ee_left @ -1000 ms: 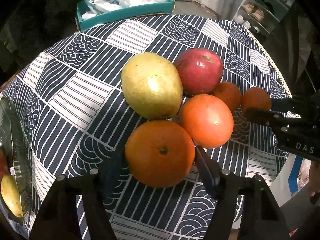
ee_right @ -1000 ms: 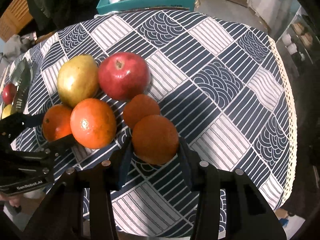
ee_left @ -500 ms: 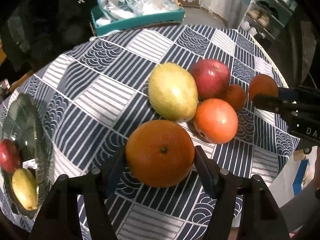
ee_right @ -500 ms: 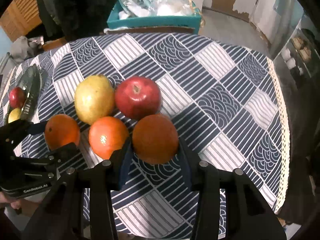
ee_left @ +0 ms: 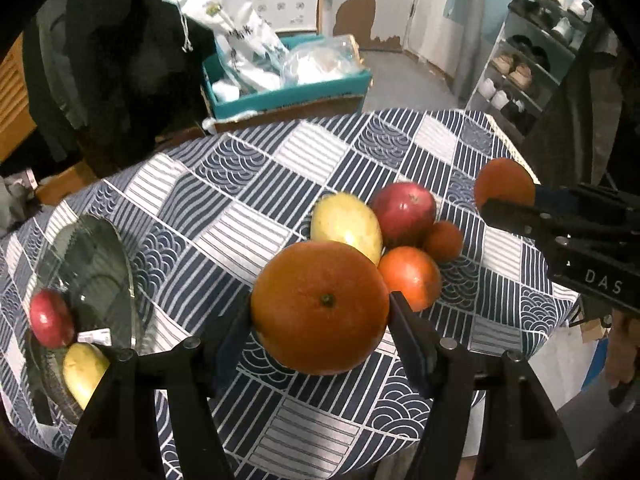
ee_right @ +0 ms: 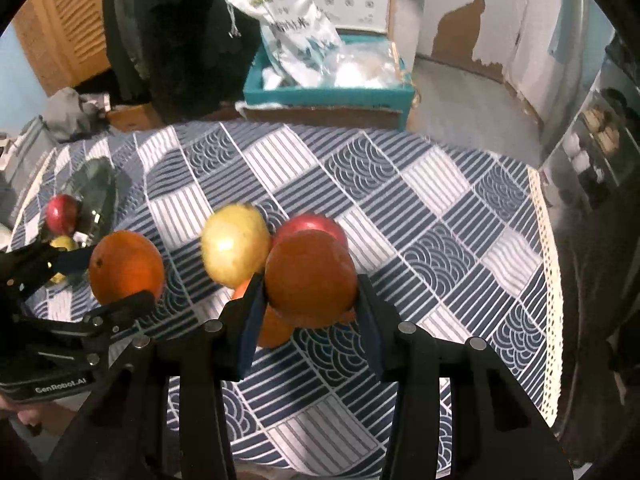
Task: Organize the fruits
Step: 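Grasp an orange with the right tool while the left tool grasps a tangerine, then lift both held oranges and carry them toward the glass bowl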
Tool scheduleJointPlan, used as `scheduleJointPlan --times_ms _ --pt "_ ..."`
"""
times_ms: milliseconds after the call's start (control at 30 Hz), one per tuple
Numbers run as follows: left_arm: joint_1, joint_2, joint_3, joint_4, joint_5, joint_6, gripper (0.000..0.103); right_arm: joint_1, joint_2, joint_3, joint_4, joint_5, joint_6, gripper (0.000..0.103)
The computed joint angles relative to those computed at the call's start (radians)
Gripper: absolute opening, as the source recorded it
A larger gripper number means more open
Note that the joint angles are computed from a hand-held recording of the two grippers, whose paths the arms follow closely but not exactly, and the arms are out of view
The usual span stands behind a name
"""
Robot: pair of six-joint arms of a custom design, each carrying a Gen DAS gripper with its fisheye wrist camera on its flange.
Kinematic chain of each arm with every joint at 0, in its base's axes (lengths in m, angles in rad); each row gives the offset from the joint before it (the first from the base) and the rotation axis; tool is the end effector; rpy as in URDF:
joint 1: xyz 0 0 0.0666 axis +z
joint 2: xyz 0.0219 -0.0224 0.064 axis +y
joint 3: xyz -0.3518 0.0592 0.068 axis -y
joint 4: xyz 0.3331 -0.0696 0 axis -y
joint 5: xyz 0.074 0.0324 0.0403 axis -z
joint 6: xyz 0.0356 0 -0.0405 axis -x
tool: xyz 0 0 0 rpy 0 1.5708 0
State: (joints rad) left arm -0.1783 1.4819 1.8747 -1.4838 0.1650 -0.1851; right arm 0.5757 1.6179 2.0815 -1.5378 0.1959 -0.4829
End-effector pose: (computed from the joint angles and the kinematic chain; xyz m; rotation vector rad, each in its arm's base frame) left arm 0.4086 -0.0800 0.5177 0.5323 2.6001 -0.2172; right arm 0.3865 0.2421 0.5319 -0.0562 2.6146 0.1129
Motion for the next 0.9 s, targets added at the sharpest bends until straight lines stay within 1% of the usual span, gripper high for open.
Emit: scheduleJointPlan --times_ms 233,433,700,900 --pt "0.021 -0.013 0.047 -0.005 0.004 0.005 0.069 0.021 0.015 0.083 -0.006 0.034 0.013 0.043" --pt "0.047 -0.017 0.097 -0.024 0.027 0.014 0.069 0.036 0.029 0.144 -0.012 0.059 0.023 0.043" --pt "0.079 -0.021 0.154 -0.037 0.046 0.008 0.069 0.053 0.053 0.217 -0.011 0.072 0.036 0.043" --pt "0.103 -0.027 0.18 -0.031 0.052 0.003 0.069 0.073 0.089 0.301 -0.028 0.084 0.045 0.043"
